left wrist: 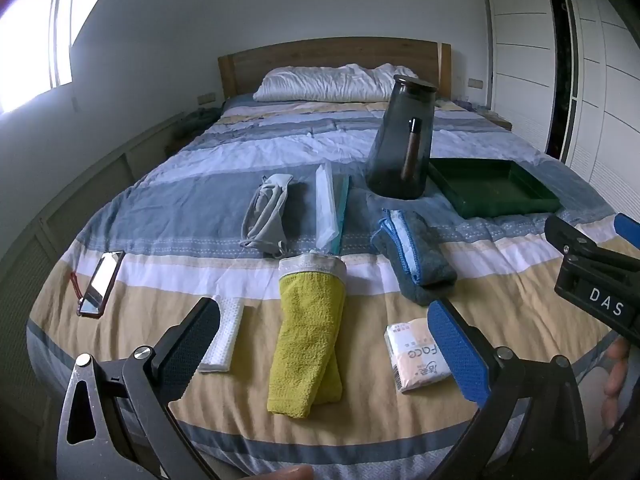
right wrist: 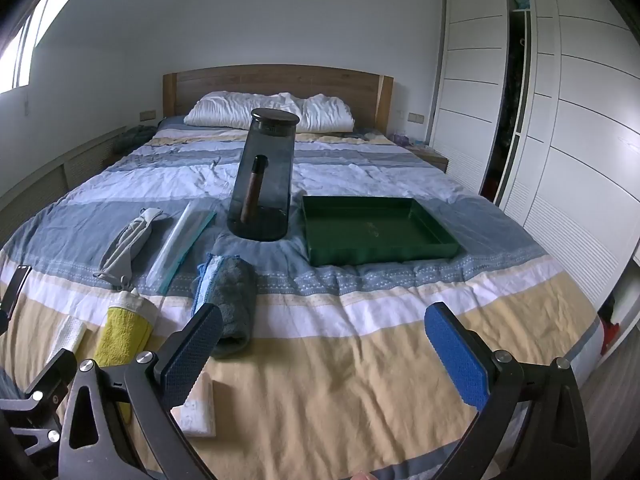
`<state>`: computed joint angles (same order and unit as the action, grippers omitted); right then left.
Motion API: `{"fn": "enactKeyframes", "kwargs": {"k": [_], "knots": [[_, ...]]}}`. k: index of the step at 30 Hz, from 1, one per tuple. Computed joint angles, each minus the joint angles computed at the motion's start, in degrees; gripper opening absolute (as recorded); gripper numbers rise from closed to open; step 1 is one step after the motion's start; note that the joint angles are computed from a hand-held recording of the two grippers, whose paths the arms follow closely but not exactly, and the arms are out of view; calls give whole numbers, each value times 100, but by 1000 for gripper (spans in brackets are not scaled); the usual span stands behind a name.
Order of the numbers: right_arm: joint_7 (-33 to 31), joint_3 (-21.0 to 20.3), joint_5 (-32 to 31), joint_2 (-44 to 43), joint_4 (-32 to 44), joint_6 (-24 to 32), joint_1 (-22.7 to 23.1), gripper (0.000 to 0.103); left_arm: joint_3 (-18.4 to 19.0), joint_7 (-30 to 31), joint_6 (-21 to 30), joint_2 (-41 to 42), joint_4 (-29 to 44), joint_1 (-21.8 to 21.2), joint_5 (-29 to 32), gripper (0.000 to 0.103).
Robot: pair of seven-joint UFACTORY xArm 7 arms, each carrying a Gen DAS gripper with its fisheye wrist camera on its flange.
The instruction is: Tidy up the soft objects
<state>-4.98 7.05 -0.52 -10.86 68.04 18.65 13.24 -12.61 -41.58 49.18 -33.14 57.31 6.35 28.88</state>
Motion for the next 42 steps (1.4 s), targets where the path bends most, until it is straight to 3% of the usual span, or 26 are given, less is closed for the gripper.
{"fn": "enactKeyframes", "kwargs": {"k": [42], "knots": [[-3,-4,4,-11,-13,-3,9,103,-19,-84,23,60,16,-51,56,102]]}}
